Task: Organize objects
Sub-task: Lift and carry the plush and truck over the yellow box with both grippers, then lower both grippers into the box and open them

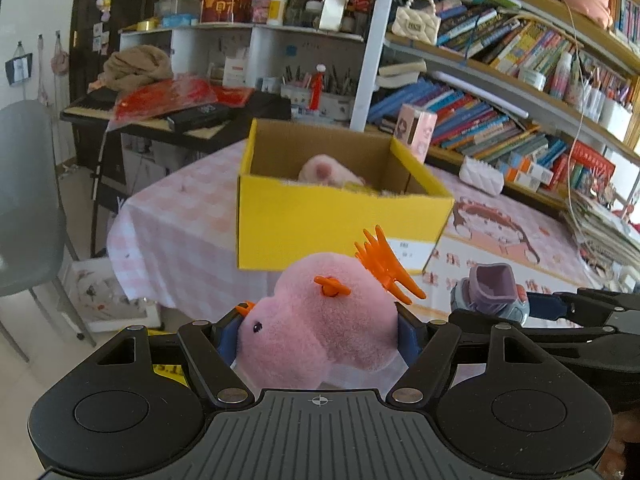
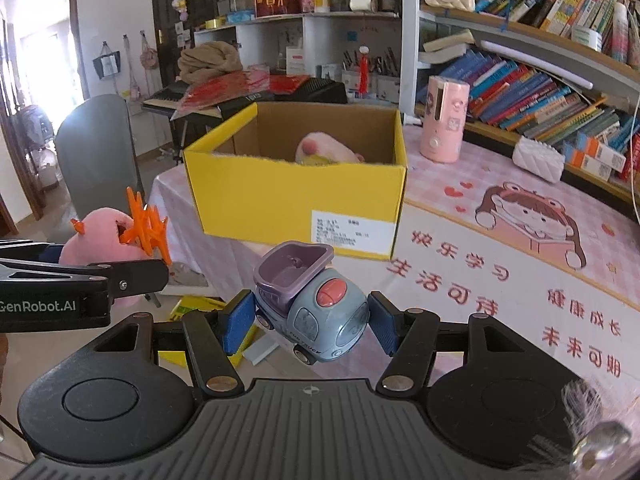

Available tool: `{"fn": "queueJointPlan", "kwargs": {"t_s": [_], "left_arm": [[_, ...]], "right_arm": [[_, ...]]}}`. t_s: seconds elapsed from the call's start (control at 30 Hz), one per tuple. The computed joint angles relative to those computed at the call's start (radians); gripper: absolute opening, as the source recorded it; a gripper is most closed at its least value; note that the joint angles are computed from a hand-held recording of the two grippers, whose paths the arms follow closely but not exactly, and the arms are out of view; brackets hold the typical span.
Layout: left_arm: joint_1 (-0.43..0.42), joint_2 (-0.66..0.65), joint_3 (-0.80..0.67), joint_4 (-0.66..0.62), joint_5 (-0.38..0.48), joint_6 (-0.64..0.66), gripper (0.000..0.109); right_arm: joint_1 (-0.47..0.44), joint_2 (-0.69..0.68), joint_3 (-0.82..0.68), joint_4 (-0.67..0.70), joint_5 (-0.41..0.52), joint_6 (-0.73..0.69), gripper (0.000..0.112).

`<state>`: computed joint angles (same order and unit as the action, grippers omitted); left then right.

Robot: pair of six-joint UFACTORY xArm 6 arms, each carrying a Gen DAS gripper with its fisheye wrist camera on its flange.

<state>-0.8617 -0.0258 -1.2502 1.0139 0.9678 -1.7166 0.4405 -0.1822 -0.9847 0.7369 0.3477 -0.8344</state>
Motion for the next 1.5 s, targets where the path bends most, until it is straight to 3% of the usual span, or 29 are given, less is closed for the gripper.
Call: {"fn": "queueJointPlan", "kwargs": {"t_s": [0.23, 0.57, 1.1, 1.5], "left_arm": [[0.058, 0.015, -0.049, 0.05, -0.01, 0.01, 0.073], [0.158, 0.148, -0.22, 0.076, -0.035, 0.088, 0.073], [0.257, 0.406, -0.52, -0.056, 0.006, 0.247, 0.073], [0.278, 0.567, -0.731, -0.167, 0.081, 0.397, 0.073]], "right_arm": [[0.006, 0.085, -0.127, 0.07, -0.011, -0.053, 0.059], [-0.008, 0.343, -0.47, 0.16, 0.022, -0.159, 0.059], [-0.054, 0.78, -1.039, 0.011, 0.219, -0.176, 0.059], [-0.071, 1.068, -1.47, -0.129, 0.44, -0.278, 0.059]]}}
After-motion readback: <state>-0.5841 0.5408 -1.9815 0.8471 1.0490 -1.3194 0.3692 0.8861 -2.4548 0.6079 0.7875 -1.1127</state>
